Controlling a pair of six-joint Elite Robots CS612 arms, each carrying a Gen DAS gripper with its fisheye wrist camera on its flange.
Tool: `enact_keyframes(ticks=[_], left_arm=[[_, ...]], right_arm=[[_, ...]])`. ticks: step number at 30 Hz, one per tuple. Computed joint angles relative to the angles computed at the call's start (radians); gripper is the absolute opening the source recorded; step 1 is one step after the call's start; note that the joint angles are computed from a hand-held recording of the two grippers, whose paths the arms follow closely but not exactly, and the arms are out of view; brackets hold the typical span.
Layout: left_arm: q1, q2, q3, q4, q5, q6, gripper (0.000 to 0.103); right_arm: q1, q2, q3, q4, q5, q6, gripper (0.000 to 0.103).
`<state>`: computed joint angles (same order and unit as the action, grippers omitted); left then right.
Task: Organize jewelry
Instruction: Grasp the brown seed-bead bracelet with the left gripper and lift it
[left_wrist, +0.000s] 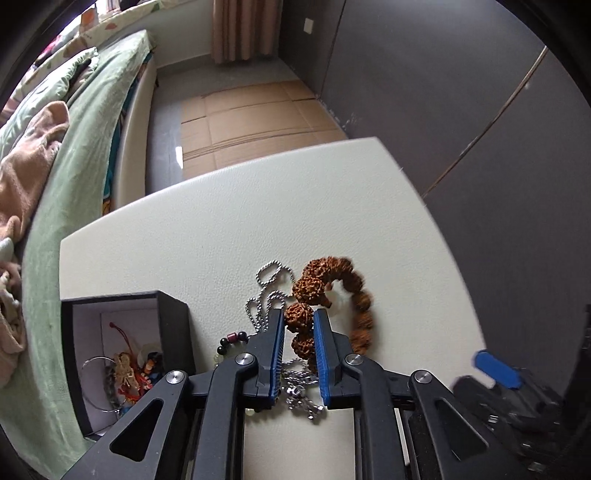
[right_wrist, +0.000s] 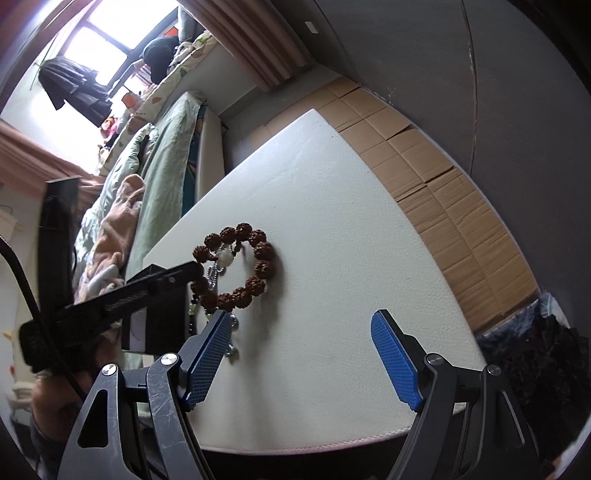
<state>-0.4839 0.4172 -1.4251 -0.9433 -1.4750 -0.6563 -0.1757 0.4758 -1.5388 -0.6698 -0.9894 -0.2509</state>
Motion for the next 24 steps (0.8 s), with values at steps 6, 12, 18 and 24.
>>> enact_keyframes(ticks=[6, 12, 18, 24], left_arm=[[0.004, -0.018, -0.029, -0.039, 0.000, 0.011, 0.000], [0.010, -0.030, -0.003, -0.005, -0.001, -0.004, 0.000], [0.023, -0.033, 0.046, 0.064, -0.053, -0.026, 0.026], [0.020, -0.029, 0.075, 0.062, -0.040, -0.020, 0.053]], right_arm=[[0.007, -0.007, 0.019, 0.009, 0.034, -0.013, 0.077], [0.017, -0.013, 0.038, 0.020, 0.038, -0.022, 0.075], [0.007, -0.009, 0.035, 0.023, 0.029, -0.001, 0.075], [-0.002, -0.004, 0.034, 0.017, 0.021, 0.017, 0.075]])
